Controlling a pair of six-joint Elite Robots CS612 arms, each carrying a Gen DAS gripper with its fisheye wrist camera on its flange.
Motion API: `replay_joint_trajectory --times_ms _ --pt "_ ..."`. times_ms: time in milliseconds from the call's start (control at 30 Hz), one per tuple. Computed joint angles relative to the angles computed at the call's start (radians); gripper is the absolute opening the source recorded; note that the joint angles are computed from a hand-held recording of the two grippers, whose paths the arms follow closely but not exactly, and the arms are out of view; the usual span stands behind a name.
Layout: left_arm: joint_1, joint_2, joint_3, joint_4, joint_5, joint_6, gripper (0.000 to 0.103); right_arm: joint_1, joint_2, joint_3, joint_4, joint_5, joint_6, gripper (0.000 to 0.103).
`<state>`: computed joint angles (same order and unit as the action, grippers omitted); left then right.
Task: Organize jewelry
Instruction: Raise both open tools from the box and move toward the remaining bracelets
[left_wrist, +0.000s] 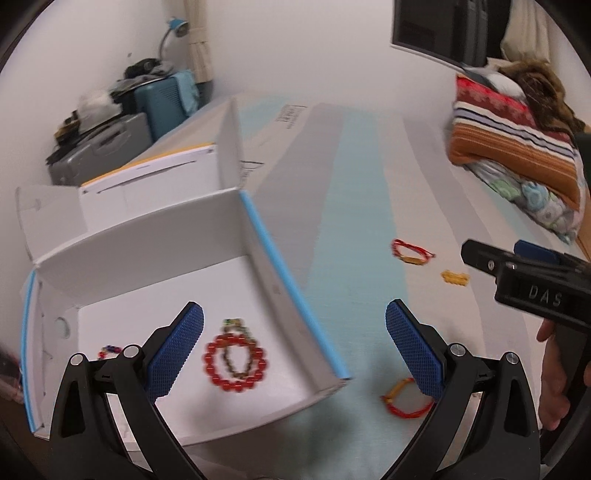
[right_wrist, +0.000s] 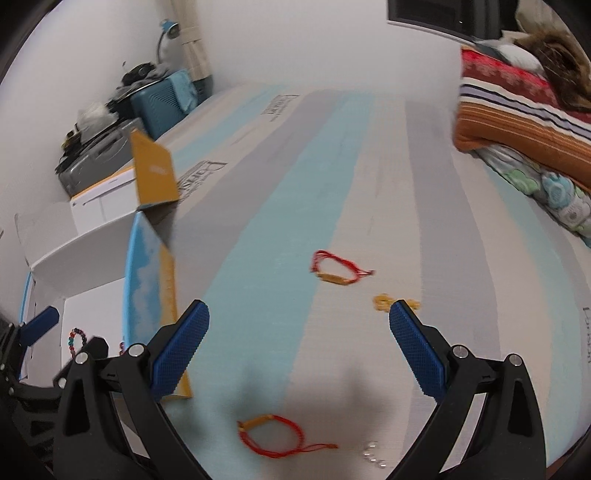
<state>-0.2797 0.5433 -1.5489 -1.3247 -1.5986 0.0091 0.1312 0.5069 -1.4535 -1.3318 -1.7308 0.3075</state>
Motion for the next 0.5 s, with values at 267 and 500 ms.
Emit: replay_joint_trajectory --times_ms 267,500 --pt "-0.044 0.003 0.007 0.013 -0.019 0.026 0.097 -0.048 0.022 -0.041 0.051 0.024 0.033 0.094" --pt "-0.07 0.002 0.029 0.042 -0.048 0.053 0.097 -0.075 0.033 -0.04 0.082 0.021 0.032 0.094"
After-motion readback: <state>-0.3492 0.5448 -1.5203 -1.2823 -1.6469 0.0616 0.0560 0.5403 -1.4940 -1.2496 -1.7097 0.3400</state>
